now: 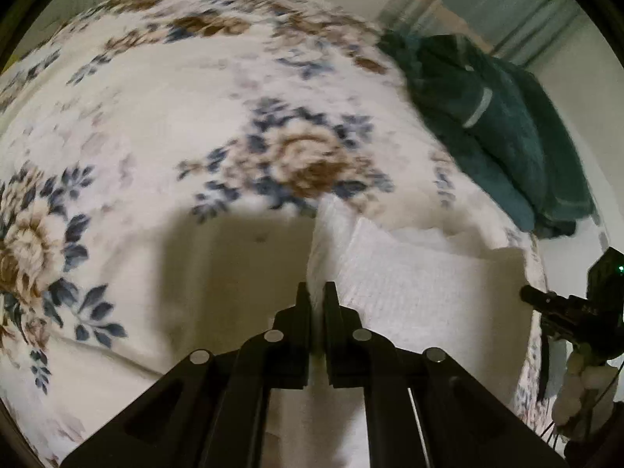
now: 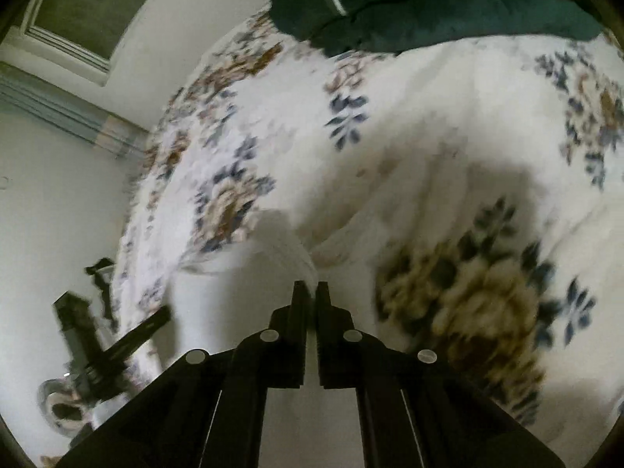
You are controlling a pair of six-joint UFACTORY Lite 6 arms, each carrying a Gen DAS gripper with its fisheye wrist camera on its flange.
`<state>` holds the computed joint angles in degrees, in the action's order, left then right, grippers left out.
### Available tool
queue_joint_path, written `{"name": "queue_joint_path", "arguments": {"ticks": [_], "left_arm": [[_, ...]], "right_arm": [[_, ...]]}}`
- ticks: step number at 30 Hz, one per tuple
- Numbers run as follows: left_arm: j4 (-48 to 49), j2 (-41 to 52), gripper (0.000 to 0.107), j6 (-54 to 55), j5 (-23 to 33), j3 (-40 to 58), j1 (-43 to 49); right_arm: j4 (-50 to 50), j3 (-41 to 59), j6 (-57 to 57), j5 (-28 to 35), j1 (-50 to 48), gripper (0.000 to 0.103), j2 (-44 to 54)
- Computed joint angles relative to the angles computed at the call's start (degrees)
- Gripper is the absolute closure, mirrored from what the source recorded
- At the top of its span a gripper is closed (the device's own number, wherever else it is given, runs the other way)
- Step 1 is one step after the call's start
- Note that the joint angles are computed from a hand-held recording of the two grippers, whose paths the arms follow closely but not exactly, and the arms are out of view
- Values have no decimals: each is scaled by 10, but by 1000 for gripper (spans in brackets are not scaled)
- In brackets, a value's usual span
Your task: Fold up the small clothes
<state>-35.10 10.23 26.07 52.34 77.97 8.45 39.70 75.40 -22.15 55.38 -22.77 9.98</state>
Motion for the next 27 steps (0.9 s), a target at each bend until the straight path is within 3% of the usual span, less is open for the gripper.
{"name": "queue_joint_path", "arguments": {"ticks": [4,7,9,11,12,13,17,20,21,22,23,24,25,27], "left_arm": [[-4,82,104,-5,11,34,3],[-32,82,102,0,60,45,24],[-46,45,99,16,102,23,53],[-58,-20,80,44,131,-31,90],[-65,-56,58,61,143,-65,109],[-73,-97,44,80,161,-108,136],[-72,-213,44,127,230,-268,205],[-74,-285,51,140,228,-366,213],[-80,-304,79,143,224,-385,210],[-80,-322,88,140,216,-397,200],[-78,-334,91,131,210,-399,195],[-85,-338,94,130,214,-396,206],[-90,-334,96,133,220,-390,223],[-89,-302,97,143,230,-367,257]], "right_arm": [[-83,48,69,-37,33,99,82],[-75,85,77,14,24,99,148],[-34,64,51,40,-4,89,132],[4,9,5,71,-41,66,79],[13,-20,-10,82,-57,51,54],[27,-66,-32,101,-82,47,14],[34,-243,-94,175,-163,47,-99],[32,-353,-127,189,-180,47,-137],[35,-380,-133,183,-180,47,-144],[49,-411,-149,178,-187,51,-158],[61,-435,-164,168,-192,61,-181],[64,-444,-168,159,-191,82,-192],[64,-450,-163,156,-201,89,-208],[50,-448,-151,150,-229,93,-240]]}}
